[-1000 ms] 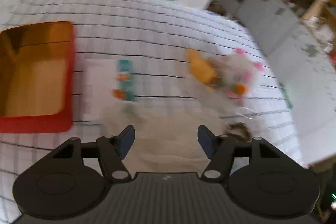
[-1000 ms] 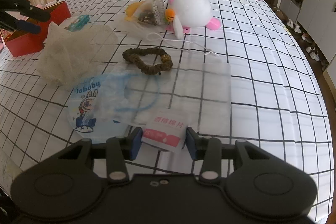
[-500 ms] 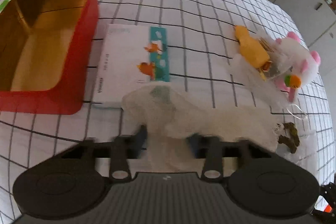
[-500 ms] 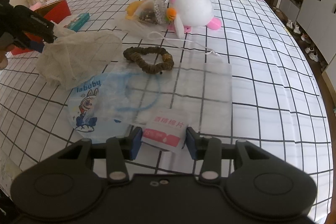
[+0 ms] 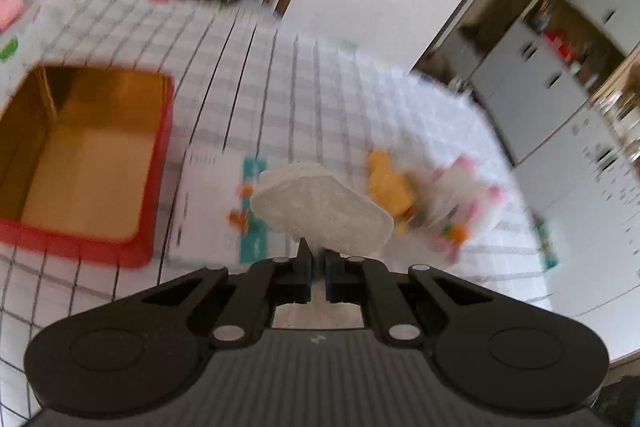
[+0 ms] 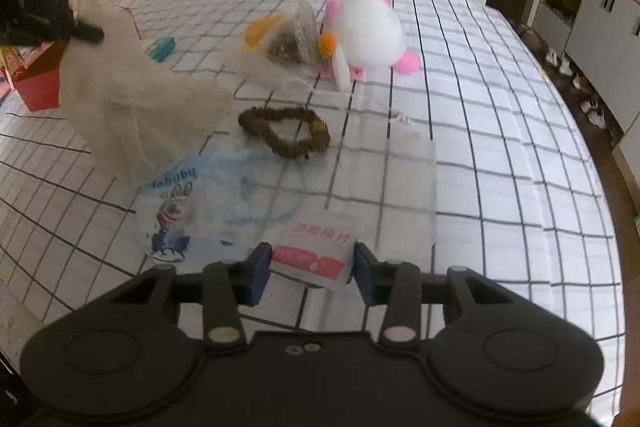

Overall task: Organize soft objects
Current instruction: 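Lift the white cloth with the left gripper and carry it over the tin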

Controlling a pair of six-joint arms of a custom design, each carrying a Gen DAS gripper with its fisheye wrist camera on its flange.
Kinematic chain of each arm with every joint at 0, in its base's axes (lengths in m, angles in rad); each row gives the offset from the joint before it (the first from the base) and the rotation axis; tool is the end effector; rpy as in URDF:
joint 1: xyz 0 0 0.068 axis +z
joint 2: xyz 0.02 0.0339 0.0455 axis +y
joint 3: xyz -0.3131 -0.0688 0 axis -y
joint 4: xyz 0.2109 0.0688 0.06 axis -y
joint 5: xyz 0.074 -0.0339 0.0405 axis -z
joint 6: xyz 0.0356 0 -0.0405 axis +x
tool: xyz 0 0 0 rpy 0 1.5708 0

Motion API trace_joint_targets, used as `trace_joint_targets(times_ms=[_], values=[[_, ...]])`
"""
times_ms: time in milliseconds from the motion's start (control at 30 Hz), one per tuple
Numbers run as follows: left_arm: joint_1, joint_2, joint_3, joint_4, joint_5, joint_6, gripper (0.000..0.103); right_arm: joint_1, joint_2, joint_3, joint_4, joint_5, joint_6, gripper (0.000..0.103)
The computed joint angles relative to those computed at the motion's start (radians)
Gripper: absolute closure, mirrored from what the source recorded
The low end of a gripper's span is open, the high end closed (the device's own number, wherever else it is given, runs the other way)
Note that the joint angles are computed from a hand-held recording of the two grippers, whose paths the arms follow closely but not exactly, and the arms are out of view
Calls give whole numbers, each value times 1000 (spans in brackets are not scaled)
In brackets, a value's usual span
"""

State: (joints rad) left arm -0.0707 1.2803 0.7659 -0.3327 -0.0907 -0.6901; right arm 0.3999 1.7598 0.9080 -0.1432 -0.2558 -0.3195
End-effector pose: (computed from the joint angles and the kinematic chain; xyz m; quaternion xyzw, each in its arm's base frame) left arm 0.2156 -0.0120 0.2799 -0.3000 0.8849 -0.0919 0.3441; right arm 0.2930 0.1336 0.2109 -0.3686 0.8774 0.1335 0.2765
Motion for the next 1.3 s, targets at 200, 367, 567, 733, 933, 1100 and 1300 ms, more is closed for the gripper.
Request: trace_joint_targets(times_ms=[200,367,567,733,933,1100,1300], values=[[40,-111,165,-149,10,73,98,-8,-42,48,-73,-30,-7,61],[134,-142,310,-267,49,179,98,24,-63,115,-145,-33,14,61],[330,-126,388,-335,127,360,98,130,-57,221,-226,-8,46,61],[523,-101,418,-362,232,522,98,250,-12,356,-291,14,101,61],[702,-47,449,-355,345,670,98,412,93,562,-356,55,175,61],[803,23,462,-341,422,779,98,541,224,763,-398,117,204,61],[849,136,422,-306,451,881,98,651,455,1116,-526,187,234,61]])
